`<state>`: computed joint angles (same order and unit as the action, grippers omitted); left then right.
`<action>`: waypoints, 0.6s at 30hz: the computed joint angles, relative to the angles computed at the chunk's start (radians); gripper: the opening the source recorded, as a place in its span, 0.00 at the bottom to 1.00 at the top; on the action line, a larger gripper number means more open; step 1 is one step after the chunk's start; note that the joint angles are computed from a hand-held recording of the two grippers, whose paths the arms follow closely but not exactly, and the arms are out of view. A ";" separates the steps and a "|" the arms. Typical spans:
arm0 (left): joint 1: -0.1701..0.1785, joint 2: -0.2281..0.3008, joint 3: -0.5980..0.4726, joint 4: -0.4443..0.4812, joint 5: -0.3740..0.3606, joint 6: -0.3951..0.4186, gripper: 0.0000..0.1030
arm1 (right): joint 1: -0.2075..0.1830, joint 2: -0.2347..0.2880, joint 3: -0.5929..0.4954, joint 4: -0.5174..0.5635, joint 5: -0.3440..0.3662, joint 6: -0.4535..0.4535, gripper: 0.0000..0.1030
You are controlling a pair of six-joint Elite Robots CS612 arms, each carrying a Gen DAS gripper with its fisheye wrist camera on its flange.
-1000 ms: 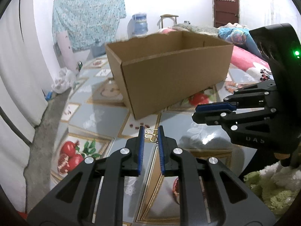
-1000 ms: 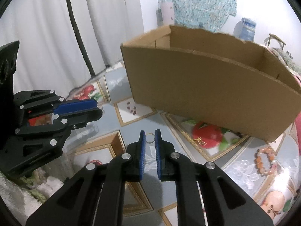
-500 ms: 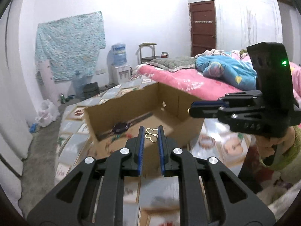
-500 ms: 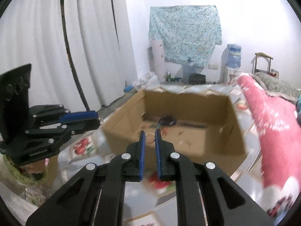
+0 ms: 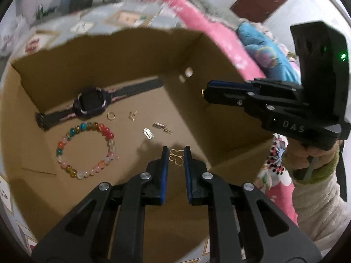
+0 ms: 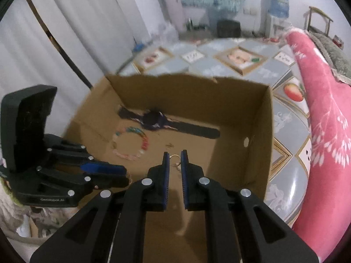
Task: Organize jewelry
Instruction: 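Carry the earring and ring over the box with both tools, then open the left tool to drop the earring while the right tool drops the ring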
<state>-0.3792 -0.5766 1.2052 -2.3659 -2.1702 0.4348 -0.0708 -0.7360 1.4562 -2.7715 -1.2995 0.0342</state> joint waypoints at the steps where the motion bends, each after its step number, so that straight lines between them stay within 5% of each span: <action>1: -0.005 0.004 -0.007 0.008 0.026 -0.011 0.13 | 0.004 0.007 -0.013 0.022 -0.015 -0.006 0.10; 5: -0.012 0.009 -0.014 0.036 0.070 -0.036 0.19 | 0.005 0.029 -0.045 0.074 -0.045 -0.016 0.11; 7: -0.012 0.012 -0.022 0.042 0.073 -0.054 0.34 | 0.005 0.032 -0.049 0.074 -0.049 -0.016 0.11; 9: -0.008 0.017 -0.030 0.053 0.054 -0.062 0.38 | 0.004 0.034 -0.049 0.070 -0.053 -0.014 0.11; 18: 0.008 0.016 -0.029 0.015 0.020 -0.102 0.39 | -0.006 0.015 -0.010 -0.011 -0.044 0.004 0.11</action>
<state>-0.3712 -0.5607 1.1759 -2.3512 -2.1503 0.3329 -0.0768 -0.7208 1.4458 -2.7827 -1.3434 0.0384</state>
